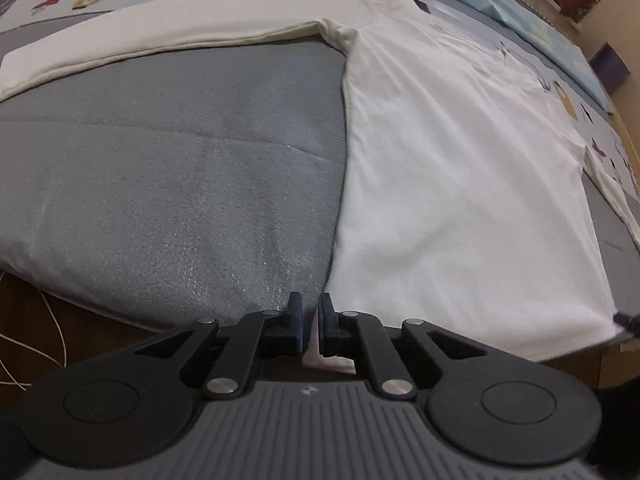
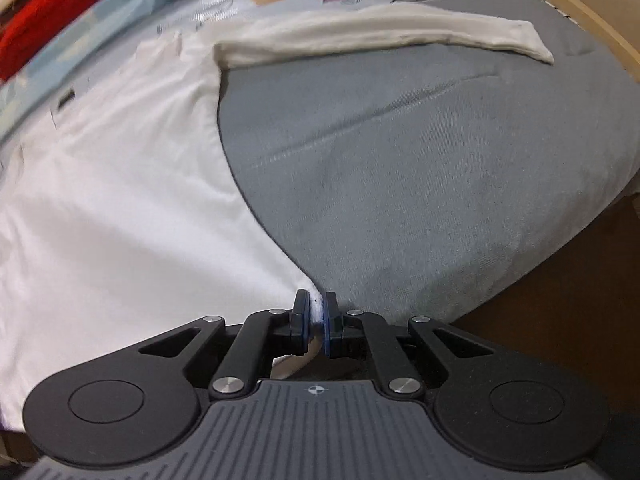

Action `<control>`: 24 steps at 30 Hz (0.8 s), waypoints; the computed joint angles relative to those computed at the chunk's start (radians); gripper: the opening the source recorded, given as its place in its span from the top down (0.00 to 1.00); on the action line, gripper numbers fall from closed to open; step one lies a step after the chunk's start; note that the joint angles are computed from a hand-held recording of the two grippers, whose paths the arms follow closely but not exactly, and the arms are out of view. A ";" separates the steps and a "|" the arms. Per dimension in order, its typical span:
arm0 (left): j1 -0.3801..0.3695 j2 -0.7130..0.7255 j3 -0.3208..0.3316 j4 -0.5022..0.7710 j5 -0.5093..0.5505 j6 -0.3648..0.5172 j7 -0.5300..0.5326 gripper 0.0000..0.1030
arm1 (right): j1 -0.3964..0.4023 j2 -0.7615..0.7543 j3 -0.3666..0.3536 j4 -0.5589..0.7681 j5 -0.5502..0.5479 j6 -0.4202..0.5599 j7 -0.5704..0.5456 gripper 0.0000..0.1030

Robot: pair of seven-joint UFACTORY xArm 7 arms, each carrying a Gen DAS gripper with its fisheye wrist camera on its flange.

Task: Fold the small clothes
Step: 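Pull the hem taut with both tools and release it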

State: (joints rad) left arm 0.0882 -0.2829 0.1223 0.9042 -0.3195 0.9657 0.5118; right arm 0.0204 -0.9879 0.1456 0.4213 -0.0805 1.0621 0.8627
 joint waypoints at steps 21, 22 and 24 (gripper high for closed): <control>-0.048 -0.092 -0.003 -0.096 0.028 -0.194 0.074 0.74 | -0.025 0.004 0.110 0.021 -0.181 -0.077 0.108 0.83; -0.068 -0.100 0.015 -0.094 -0.014 -0.184 0.104 0.73 | -0.018 -0.007 0.115 0.015 -0.201 -0.116 0.099 0.81; -0.085 -0.095 0.026 -0.085 -0.052 -0.148 0.125 0.73 | 0.009 0.003 0.118 0.012 -0.215 -0.159 0.061 0.71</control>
State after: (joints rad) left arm 0.0034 -0.3781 0.1481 0.8188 -0.3710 0.8173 0.6369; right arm 0.0293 -0.9847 0.2637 0.4329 -0.2953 0.9034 0.9238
